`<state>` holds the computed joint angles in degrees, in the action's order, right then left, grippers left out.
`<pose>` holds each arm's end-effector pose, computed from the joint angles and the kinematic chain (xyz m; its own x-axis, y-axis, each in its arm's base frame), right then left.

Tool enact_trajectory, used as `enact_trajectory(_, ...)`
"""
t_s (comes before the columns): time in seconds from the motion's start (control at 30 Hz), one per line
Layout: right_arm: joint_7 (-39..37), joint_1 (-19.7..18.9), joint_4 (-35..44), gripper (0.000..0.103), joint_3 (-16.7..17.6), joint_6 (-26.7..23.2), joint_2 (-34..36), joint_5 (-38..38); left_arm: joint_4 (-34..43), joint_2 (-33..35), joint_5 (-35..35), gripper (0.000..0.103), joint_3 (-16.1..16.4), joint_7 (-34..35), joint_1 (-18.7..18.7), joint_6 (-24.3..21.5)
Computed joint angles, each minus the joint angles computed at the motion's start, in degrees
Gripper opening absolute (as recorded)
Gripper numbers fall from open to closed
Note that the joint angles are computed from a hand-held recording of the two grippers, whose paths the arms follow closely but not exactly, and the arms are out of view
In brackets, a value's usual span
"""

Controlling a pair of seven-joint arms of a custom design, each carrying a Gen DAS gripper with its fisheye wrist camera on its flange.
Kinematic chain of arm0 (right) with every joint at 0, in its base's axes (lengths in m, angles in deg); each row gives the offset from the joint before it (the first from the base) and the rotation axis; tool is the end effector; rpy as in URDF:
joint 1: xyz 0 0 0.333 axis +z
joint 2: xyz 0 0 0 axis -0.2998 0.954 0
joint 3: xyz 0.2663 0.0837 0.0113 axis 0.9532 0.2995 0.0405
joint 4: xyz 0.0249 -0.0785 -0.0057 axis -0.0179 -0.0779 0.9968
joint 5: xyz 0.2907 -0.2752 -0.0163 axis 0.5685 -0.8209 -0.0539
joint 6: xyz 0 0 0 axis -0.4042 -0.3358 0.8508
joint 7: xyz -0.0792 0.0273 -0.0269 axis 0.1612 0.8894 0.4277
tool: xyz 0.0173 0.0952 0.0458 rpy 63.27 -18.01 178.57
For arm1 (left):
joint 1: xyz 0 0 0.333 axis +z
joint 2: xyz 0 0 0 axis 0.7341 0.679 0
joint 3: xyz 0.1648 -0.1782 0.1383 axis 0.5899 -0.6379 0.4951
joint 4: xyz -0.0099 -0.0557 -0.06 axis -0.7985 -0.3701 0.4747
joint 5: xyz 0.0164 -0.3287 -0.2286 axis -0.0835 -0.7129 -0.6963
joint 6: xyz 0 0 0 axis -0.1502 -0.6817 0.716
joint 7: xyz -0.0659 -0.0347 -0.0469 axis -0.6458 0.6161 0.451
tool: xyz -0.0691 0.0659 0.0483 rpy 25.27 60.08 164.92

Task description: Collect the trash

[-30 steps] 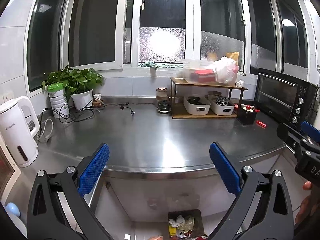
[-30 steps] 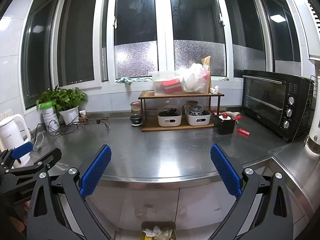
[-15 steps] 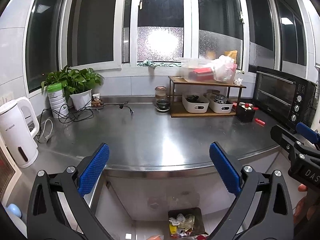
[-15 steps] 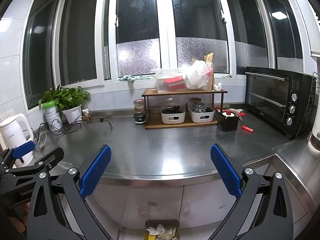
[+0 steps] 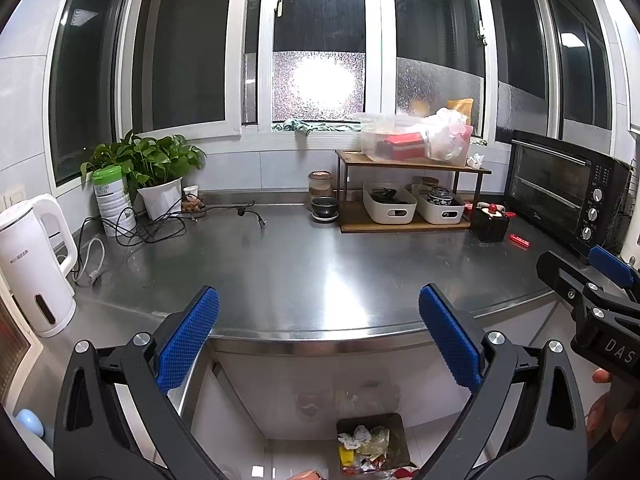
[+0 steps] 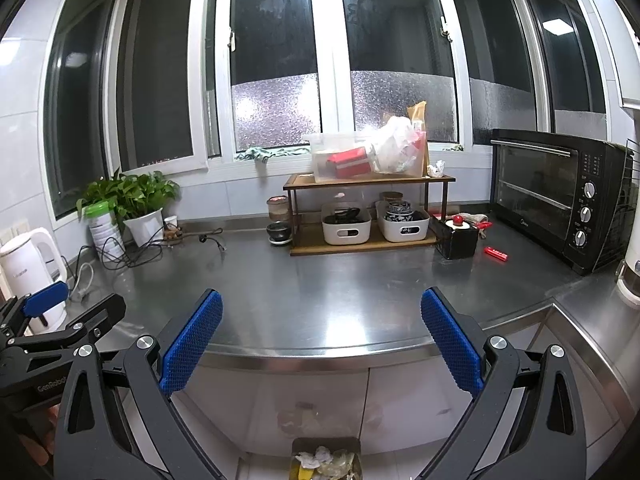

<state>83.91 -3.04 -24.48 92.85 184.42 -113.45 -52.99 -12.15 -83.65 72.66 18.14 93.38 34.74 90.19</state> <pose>0.3993 0.1733 0.8543 -0.0145 -0.9964 -0.0841 -0.3609 0.0837 -0.9288 0.3979 -0.2463 0.8186 -0.0465 -0.9989 -0.0010 -0.3877 0.0190 -0.9216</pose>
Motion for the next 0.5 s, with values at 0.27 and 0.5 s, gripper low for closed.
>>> enact_trajectory(0.27,-0.1,-0.1,0.2,0.1,-0.2,0.1,0.2,0.2,0.3,0.3,-0.2,0.095,0.1,0.5,0.0,-0.1)
enact_trajectory(0.5,-0.1,-0.1,0.1,0.1,-0.4,0.2,0.3,0.5,0.3,0.3,-0.3,0.095,0.2,0.6,0.1,0.0)
